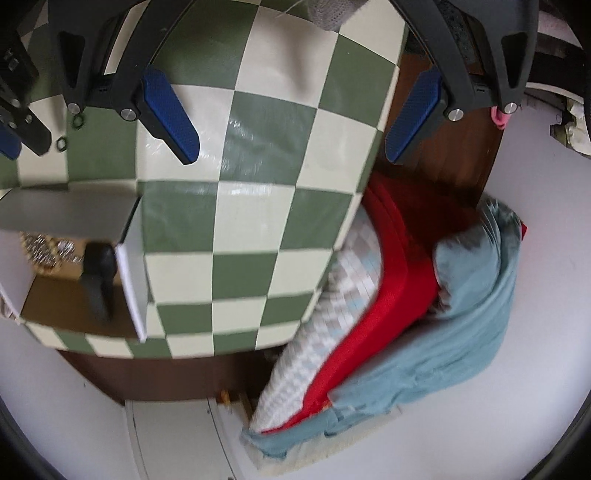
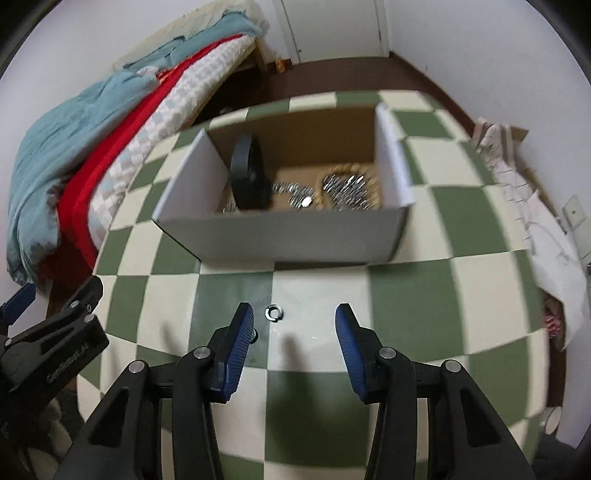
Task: Organize jewelry
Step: 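Grasp a small black ring with the right gripper while the left grasps another black ring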
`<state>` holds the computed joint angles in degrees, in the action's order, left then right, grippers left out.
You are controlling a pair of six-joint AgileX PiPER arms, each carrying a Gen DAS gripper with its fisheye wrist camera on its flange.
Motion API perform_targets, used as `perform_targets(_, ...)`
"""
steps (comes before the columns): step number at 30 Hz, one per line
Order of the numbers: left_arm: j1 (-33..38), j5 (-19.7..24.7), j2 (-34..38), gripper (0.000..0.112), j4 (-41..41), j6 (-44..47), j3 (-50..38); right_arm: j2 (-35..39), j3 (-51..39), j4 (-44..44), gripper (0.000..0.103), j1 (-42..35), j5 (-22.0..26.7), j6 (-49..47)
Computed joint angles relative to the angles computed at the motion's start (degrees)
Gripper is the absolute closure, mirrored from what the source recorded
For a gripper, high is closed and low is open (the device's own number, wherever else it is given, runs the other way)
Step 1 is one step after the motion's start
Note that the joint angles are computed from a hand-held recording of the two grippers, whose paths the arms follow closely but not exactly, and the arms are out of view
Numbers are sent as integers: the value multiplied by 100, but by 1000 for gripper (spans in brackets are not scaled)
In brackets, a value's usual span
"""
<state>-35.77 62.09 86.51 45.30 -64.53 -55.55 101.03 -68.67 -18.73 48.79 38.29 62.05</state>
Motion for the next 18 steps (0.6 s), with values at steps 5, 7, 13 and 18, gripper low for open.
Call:
perform_targets(5,229,-223,104,10,-135,102,107,504,-321,-332,55,162,65,160)
perform_targets(7,313,-298,117,10,-179,146,137,661,-574,-515,60,281,366,135)
perform_targets(13,339,-456,102,10,-445,252,151,640,-575,-832,91,399,635,272)
perform_targets(18,70,-830,88,10,-968,482,68,-161,463,-830,91,105,244,909)
